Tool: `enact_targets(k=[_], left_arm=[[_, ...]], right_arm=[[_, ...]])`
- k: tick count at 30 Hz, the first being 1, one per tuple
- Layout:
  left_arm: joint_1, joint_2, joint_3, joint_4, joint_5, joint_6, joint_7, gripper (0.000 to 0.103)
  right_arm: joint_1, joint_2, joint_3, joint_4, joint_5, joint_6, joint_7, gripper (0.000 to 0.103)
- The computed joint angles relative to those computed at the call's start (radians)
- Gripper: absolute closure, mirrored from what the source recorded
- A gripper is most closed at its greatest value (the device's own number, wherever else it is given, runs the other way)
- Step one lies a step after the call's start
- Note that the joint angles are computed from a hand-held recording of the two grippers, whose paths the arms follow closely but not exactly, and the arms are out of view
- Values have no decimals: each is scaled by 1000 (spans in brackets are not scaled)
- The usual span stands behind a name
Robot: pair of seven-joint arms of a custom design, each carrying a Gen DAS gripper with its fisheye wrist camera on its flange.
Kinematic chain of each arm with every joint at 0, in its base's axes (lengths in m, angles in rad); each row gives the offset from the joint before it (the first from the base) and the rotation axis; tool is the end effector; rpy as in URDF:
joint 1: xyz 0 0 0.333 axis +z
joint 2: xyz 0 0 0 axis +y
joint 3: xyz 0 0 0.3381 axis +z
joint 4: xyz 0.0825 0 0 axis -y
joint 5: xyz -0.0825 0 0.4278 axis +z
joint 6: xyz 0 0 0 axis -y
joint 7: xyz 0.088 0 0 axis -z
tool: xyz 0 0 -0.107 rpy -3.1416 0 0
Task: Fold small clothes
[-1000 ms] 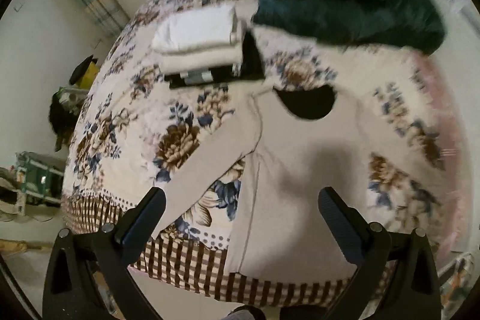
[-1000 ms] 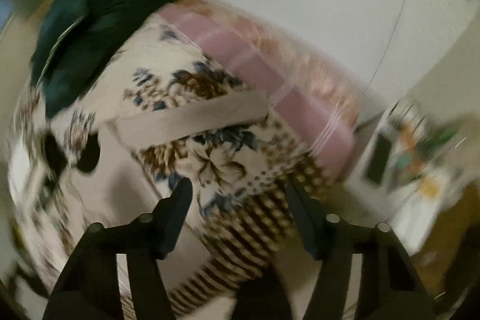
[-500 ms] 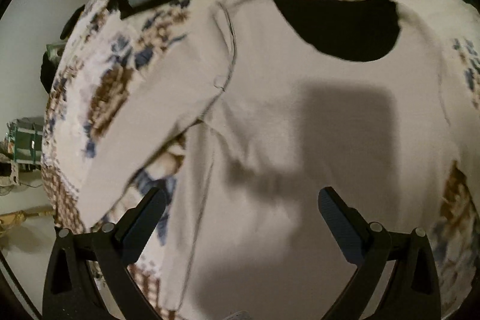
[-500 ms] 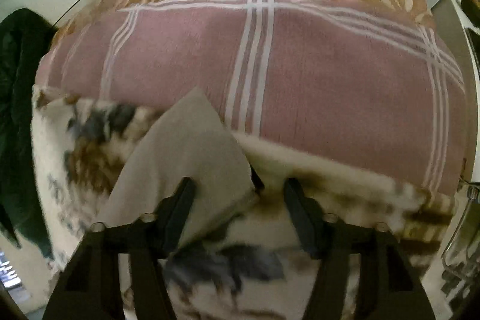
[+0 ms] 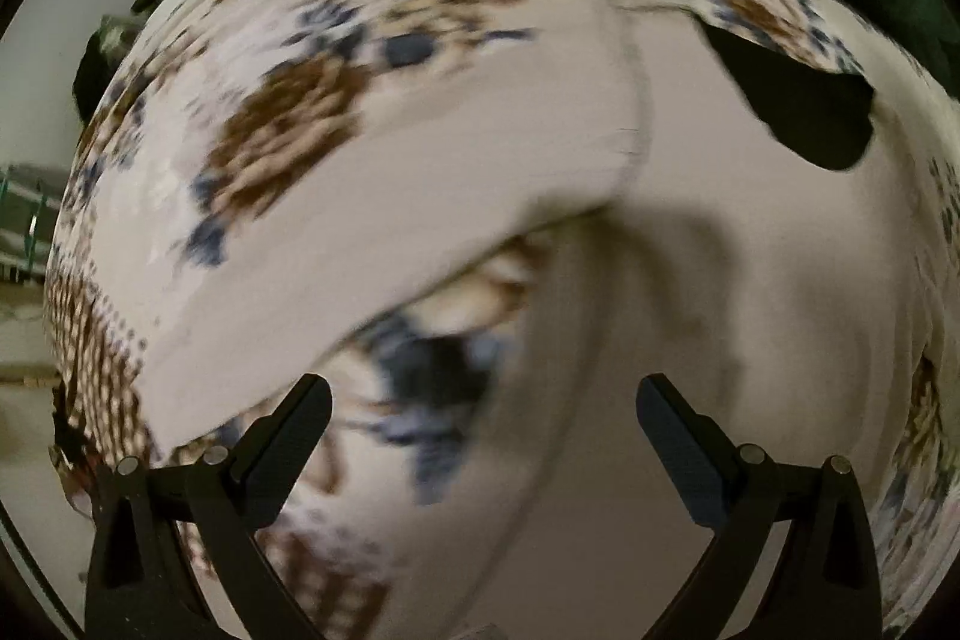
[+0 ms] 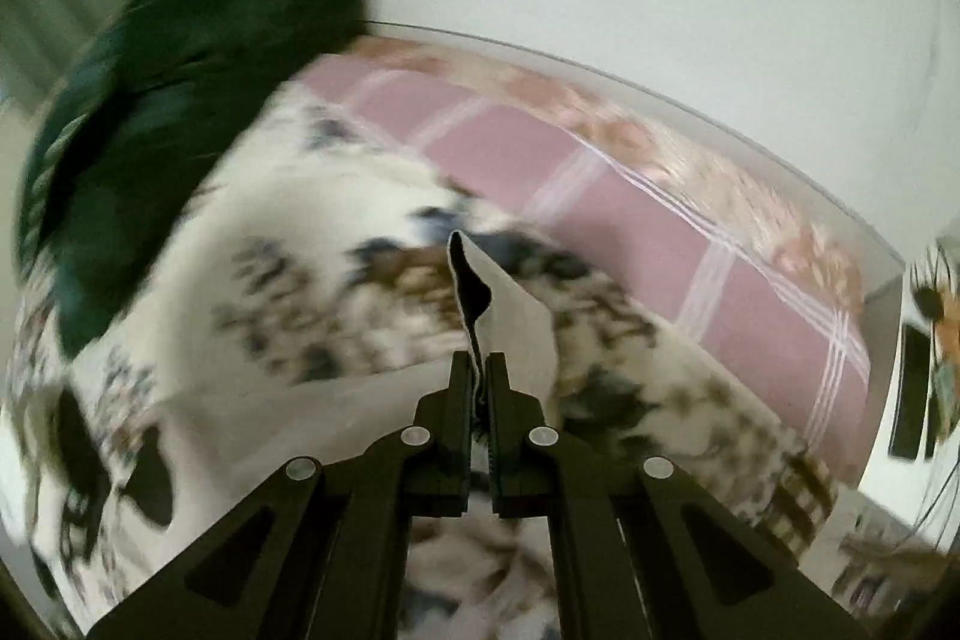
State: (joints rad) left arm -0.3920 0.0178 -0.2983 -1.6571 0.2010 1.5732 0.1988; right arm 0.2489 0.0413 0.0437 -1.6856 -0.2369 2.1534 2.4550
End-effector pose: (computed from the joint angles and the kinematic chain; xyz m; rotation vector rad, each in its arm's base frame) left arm 0.4765 -0.3641 0.5943 -2.6352 1.2729 0.0734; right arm 0.6314 0.1796 0.6225 -1.3921 2.3580 -0.4181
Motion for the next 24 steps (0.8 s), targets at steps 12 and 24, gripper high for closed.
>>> enact_targets(k=[12,24], left_arm=[[75,-443,-17,-363,-54,-132,-54,0],[103,-707,-33,-624,-194,-173,-94,0]], right_arm=[[306,135,196,157,192,-82,-555,99],[522,92,250,-95,94,-149,-797,99]])
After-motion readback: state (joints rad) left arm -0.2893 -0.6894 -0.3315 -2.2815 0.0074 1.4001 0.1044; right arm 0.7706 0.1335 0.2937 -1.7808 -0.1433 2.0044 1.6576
